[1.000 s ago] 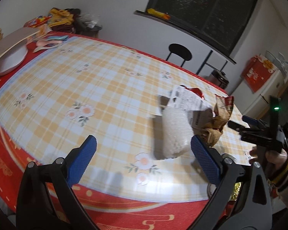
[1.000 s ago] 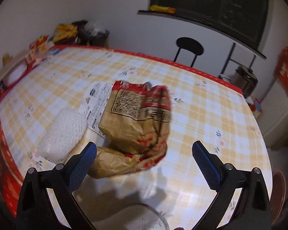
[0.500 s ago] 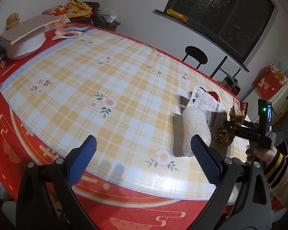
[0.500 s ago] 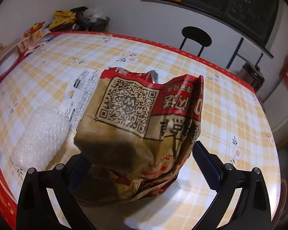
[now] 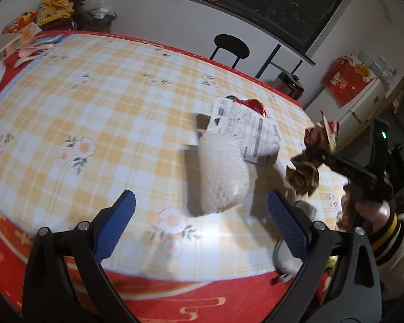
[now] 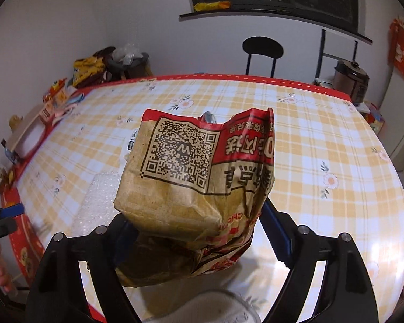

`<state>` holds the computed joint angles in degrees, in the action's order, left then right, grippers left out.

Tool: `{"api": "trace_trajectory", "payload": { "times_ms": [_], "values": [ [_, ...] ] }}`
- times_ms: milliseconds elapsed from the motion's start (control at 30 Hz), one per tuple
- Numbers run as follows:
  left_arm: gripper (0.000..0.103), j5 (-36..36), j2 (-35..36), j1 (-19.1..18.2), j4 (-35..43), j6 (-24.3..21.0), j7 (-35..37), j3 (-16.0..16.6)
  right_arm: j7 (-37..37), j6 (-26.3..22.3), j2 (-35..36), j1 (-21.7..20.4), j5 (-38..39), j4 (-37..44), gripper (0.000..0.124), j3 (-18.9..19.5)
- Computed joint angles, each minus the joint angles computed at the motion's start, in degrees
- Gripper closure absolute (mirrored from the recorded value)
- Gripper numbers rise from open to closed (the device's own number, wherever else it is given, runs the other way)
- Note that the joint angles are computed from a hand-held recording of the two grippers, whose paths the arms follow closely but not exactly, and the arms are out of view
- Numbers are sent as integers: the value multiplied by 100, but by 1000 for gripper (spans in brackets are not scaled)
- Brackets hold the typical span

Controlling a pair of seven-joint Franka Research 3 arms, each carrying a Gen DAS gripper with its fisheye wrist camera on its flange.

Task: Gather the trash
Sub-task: 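Grasp the white foam net sleeve with the left gripper while the right holds the bag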

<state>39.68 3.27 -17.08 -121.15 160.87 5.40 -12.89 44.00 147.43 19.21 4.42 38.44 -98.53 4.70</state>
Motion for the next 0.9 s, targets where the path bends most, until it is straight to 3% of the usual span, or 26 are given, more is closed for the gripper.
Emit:
{"api": "trace_trajectory", "payload": {
  "times_ms": [100, 400, 900],
  "values": [
    [7, -195, 244, 23, 213, 120, 164, 27, 8, 9, -210, -72, 122, -197, 43, -32],
    [7, -660, 1238, -207, 1177, -123, 1083, 165, 85, 106, -692, -263, 381, -726, 43, -289],
    [6, -882, 2196, -533, 2093, -389, 1169, 494, 275, 175, -956, -514, 233, -1125, 43, -546]
  ]
}}
